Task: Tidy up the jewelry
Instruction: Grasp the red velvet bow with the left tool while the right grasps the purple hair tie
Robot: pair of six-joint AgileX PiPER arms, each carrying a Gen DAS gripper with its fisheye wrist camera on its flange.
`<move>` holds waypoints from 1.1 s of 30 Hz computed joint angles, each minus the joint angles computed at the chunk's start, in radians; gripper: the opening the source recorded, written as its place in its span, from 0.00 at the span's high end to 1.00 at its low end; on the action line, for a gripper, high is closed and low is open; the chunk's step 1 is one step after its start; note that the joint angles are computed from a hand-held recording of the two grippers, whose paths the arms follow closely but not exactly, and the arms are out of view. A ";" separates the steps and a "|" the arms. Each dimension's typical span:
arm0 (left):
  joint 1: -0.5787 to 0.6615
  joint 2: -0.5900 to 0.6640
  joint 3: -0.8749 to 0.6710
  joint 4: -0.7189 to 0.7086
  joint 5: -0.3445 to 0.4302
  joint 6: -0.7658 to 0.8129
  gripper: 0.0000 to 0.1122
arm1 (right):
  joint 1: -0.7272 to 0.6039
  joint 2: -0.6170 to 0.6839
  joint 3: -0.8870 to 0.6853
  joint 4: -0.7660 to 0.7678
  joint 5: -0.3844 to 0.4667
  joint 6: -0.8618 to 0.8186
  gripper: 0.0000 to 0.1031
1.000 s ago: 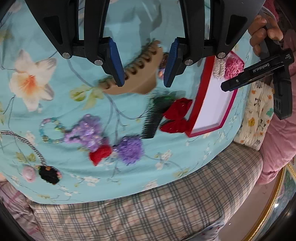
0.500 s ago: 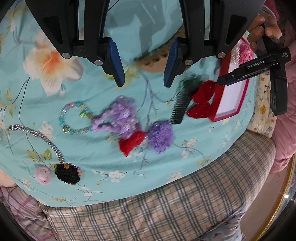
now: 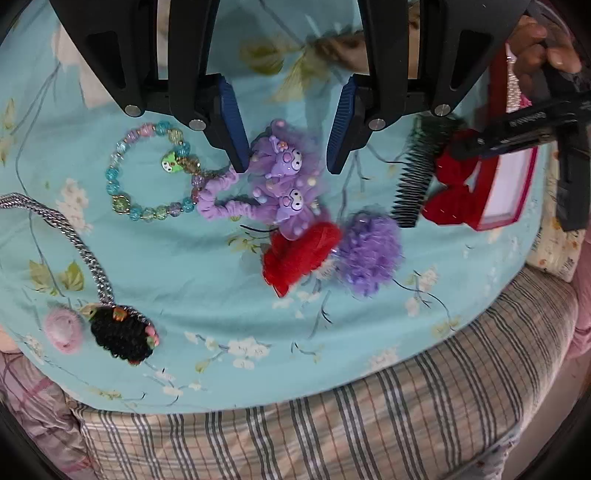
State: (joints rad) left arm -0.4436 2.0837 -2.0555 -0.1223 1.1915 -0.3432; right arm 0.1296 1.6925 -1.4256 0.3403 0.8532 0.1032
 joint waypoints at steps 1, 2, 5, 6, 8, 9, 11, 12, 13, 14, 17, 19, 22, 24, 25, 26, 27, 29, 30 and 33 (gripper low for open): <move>0.000 0.001 -0.001 0.003 -0.003 0.000 0.59 | 0.000 0.007 0.002 0.000 -0.006 -0.003 0.65; 0.001 -0.003 0.006 0.008 -0.013 0.001 0.65 | 0.002 0.009 0.004 -0.005 -0.012 -0.003 0.71; 0.014 -0.018 0.033 0.001 -0.031 0.013 0.88 | 0.001 -0.002 0.025 -0.005 -0.033 -0.011 0.76; 0.022 -0.019 0.038 -0.018 -0.036 0.022 0.89 | 0.001 -0.012 0.033 -0.005 -0.040 -0.013 0.78; 0.031 -0.036 0.062 -0.024 -0.055 0.023 0.92 | 0.002 -0.025 0.042 0.003 -0.049 -0.021 0.79; 0.030 -0.046 0.072 -0.021 -0.062 0.025 0.92 | 0.000 -0.034 0.047 0.015 -0.050 -0.032 0.80; 0.028 -0.063 0.084 -0.023 -0.072 0.028 0.93 | 0.005 -0.051 0.051 0.013 -0.054 -0.032 0.80; 0.024 -0.076 0.090 -0.019 -0.078 0.030 0.94 | 0.009 -0.058 0.053 0.009 -0.054 -0.030 0.80; 0.021 -0.087 0.096 -0.016 -0.083 0.031 0.94 | 0.012 -0.069 0.055 0.006 -0.054 -0.028 0.80; 0.020 -0.099 0.104 -0.016 -0.088 0.034 0.95 | 0.014 -0.079 0.054 0.011 -0.052 -0.028 0.80; 0.013 -0.133 0.123 -0.017 -0.099 0.043 0.95 | 0.021 -0.098 0.052 0.013 -0.045 -0.018 0.80; 0.008 -0.153 0.131 -0.011 -0.102 0.045 0.95 | 0.028 -0.109 0.047 0.011 -0.038 -0.007 0.80; 0.012 -0.188 0.159 -0.013 -0.111 0.050 0.95 | 0.048 -0.121 0.033 0.002 -0.029 0.013 0.80; 0.015 -0.211 0.177 -0.010 -0.118 0.048 0.95 | 0.064 -0.125 0.022 -0.004 -0.024 0.026 0.80; 0.019 -0.222 0.189 -0.012 -0.121 0.050 0.95 | 0.072 -0.126 0.016 -0.008 -0.022 0.032 0.80; 0.024 -0.236 0.203 -0.015 -0.126 0.053 0.95 | 0.081 -0.126 0.009 -0.009 -0.020 0.036 0.80; 0.032 -0.255 0.222 -0.017 -0.132 0.056 0.95 | 0.091 -0.128 0.002 -0.012 -0.018 0.044 0.80; 0.044 -0.284 0.252 -0.019 -0.140 0.060 0.95 | 0.111 -0.126 -0.015 -0.016 -0.013 0.056 0.80; 0.050 -0.296 0.264 -0.022 -0.143 0.063 0.95 | 0.121 -0.126 -0.022 -0.019 -0.011 0.064 0.80; 0.078 -0.345 0.319 -0.033 -0.159 0.074 0.95 | 0.161 -0.115 -0.059 -0.032 -0.001 0.089 0.80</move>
